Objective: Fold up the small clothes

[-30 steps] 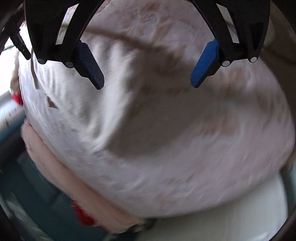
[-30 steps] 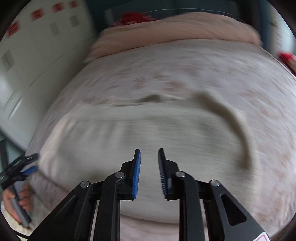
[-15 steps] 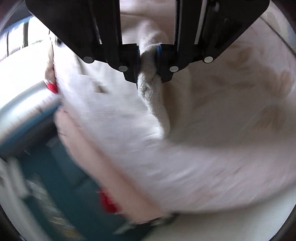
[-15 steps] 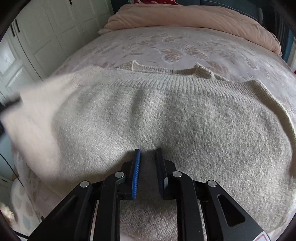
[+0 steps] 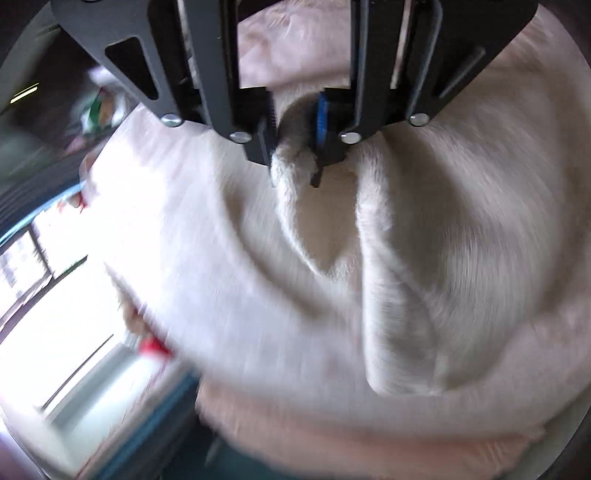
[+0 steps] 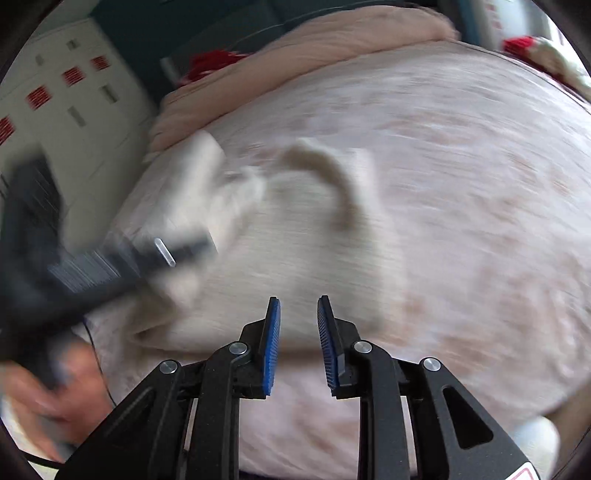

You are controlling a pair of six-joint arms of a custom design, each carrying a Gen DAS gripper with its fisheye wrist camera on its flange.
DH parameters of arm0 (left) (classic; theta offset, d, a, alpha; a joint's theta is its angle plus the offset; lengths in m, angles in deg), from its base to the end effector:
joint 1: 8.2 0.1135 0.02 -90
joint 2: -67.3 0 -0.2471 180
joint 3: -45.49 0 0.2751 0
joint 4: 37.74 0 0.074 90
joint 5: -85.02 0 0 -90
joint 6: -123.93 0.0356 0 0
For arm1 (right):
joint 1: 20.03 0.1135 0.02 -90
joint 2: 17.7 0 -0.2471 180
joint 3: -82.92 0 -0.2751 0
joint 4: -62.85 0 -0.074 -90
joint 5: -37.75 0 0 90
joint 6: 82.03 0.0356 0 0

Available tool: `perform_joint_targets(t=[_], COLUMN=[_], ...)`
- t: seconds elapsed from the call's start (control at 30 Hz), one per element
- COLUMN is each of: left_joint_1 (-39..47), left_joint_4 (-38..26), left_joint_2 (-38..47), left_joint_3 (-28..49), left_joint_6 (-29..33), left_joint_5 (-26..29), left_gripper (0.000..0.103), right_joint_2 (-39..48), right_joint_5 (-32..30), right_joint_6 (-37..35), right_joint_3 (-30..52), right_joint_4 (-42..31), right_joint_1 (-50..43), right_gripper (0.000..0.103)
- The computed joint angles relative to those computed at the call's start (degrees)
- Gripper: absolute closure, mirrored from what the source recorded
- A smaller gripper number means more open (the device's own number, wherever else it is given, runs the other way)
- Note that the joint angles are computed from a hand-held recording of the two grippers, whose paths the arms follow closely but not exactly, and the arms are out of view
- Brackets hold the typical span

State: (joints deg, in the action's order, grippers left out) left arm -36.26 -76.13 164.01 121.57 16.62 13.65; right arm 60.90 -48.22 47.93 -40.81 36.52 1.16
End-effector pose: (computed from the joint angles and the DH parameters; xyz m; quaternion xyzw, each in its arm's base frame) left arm 0.3139 -0.1802 0.1696 0.1321 0.9427 -0.2456 0.1830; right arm 0.2787 0.1054 0.1690 0.1647 0.9205 0.1511 0.3205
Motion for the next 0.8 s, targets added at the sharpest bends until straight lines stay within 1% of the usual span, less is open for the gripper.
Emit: perform_joint_targets(t=[0.03, 0.07, 0.1, 0.13, 0.17, 0.2, 0.23, 0.27, 0.3, 0.33, 0.37, 0.4, 0.47, 0.5, 0.57, 0.6, 0.63, 0.67, 0.7, 0.73, 0.8], left_joint_1=[-0.83, -1.27, -1.24, -0.66, 0.57, 2.58, 4.39, 5.45, 9.10, 12.36, 14.44, 17.93, 22.89, 25.68, 30.20, 31.77, 32.55, 33.65, 31.99, 32.78, 33.35], left_joint_4=[-0.20, 3.01, 6.86, 7.76, 7.20, 5.65, 4.01, 3.17, 0.77, -1.78, -3.55, -6.44, -8.81, -10.23, -12.31, -13.03, -13.39, -13.92, -13.18, -13.94, -15.30], left_joint_2=[-0.18, -3.24, -8.68, -13.46, -16.53, -22.27, -26.95, -28.99, -32.85, -34.00, -34.51, -35.80, -38.43, -38.90, -40.00, -40.96, -41.46, -42.20, -41.57, -41.64, -42.69], left_joint_3=[-1.40, -5.44, -10.94, -14.43, -15.89, -18.66, -20.68, -21.18, -22.86, -22.58, -22.50, -22.54, -24.17, -24.30, -24.73, -25.33, -25.54, -25.85, -25.28, -24.81, -24.38], left_joint_6=[-0.78, -1.82, -1.37, 0.14, 1.68, 3.47, 4.53, 5.12, 8.07, 10.94, 12.71, 14.71, 16.54, 17.49, 19.28, 19.77, 19.94, 20.75, 19.50, 20.63, 21.91], left_joint_5=[-0.92, -1.77, -2.33, -2.15, -1.16, 0.02, -0.04, -0.29, 0.96, 1.68, 1.28, 0.90, 2.73, 3.11, 4.59, 4.92, 4.93, 5.38, 4.14, 4.16, 4.80], left_gripper=[0.084, 0.079, 0.075, 0.060, 0.050, 0.042, 0.029, 0.027, 0.027, 0.027, 0.027, 0.027, 0.027, 0.027, 0.027, 0.027, 0.027, 0.027, 0.027, 0.027, 0.027], right_joint_2=[-2.53, -5.08, -6.29, -7.43, -8.79, -9.43, -8.68, -7.64, -5.37, -3.50, -1.11, 3.07, 9.16, 13.78, 20.12, 23.94, 26.72, 28.88, 31.52, 31.89, 25.62], right_joint_5=[-0.19, -0.12, 0.05, 0.16, -0.28, -1.19, -2.35, -3.20, -4.42, -5.31, -6.58, -8.70, -10.20, -11.29, -12.76, -14.76, -15.54, -16.96, -19.47, -19.70, -17.42], right_joint_6=[-0.08, -0.57, -1.07, -1.58, -2.45, -3.63, -4.97, -6.14, -7.76, -8.83, -9.95, -11.43, -13.60, -14.60, -14.37, -13.26, -11.61, -10.53, -9.37, -8.38, -6.81], right_joint_3=[-1.80, -3.19, -3.49, -3.69, -4.11, -3.73, -2.52, -1.07, 1.35, 3.34, 5.47, 9.02, 14.14, 18.12, 23.21, 25.90, 27.62, 28.97, 31.17, 32.32, 28.21], right_joint_4=[-1.02, -2.48, -3.50, -4.10, -4.13, -3.67, -3.24, -2.83, -1.77, -1.19, -0.55, -0.11, -0.43, -1.43, -1.97, -1.59, -1.19, -0.88, -1.31, -2.48, 0.91], right_joint_1=[-1.00, -1.77, -1.95, -1.96, -2.16, -1.94, -2.12, -1.71, -0.76, 0.07, 0.75, 1.72, 2.93, 3.34, 3.35, 2.76, 2.29, 1.82, 1.09, 0.86, 0.68], right_gripper=[0.080, 0.076, 0.069, 0.063, 0.054, 0.049, 0.048, 0.046, 0.039, 0.034, 0.027, 0.027, 0.027, 0.027, 0.027, 0.027, 0.030, 0.070, 0.089, 0.089, 0.090])
